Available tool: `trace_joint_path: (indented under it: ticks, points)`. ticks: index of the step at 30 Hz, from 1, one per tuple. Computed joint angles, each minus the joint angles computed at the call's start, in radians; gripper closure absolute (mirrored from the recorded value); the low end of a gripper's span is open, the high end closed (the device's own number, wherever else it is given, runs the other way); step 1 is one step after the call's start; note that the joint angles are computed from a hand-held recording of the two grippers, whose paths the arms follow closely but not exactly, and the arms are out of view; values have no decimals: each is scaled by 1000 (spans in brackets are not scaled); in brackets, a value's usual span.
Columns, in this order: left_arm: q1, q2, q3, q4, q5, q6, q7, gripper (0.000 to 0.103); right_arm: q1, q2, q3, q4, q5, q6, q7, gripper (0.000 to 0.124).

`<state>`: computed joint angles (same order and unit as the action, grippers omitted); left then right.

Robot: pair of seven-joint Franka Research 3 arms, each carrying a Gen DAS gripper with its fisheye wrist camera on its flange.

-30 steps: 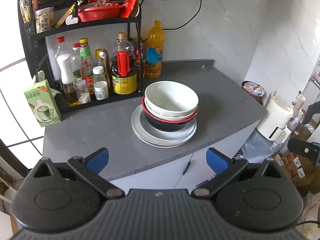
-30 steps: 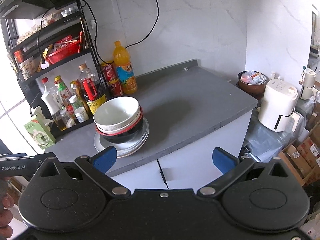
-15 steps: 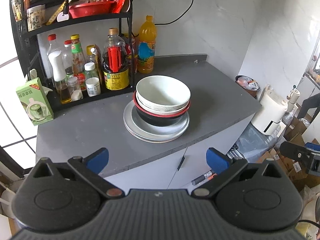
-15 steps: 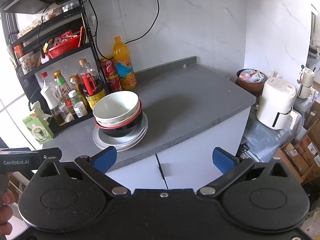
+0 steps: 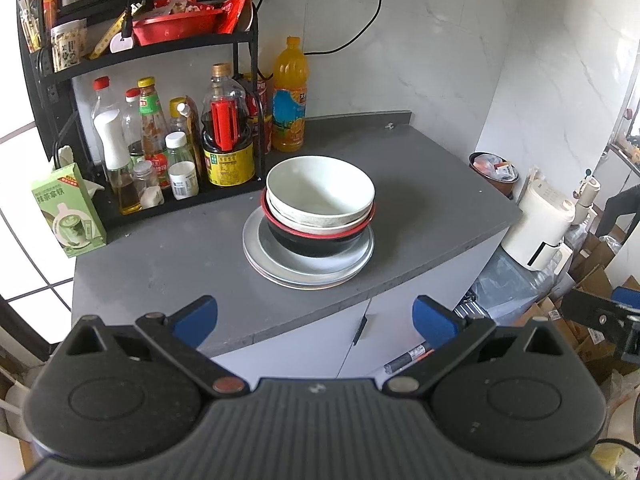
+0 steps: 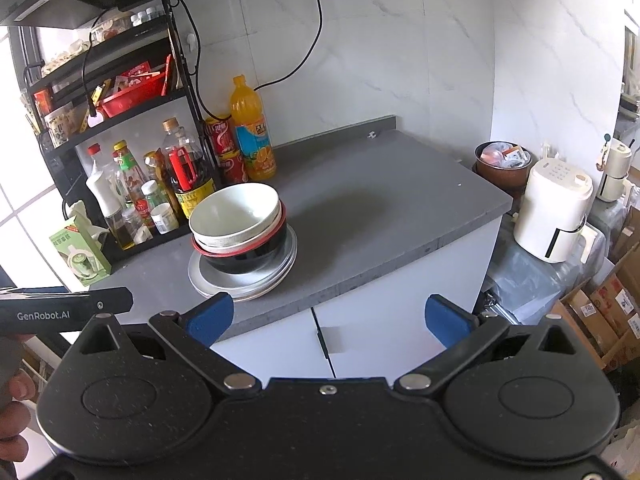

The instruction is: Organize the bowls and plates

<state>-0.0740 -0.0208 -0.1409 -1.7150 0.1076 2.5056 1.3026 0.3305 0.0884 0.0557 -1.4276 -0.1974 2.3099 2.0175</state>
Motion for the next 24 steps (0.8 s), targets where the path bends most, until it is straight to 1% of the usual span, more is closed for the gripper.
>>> trace_joint_path:
  ticks: [14,24]
  points:
    - [-8,-10,-6,5,38,-14,-37,0,-2,-14,3,-12,4,6,7,21]
    - [-9,-20,-5,3,44,-26,-52,0,-8,-17,4,-7,20,0,-14,21]
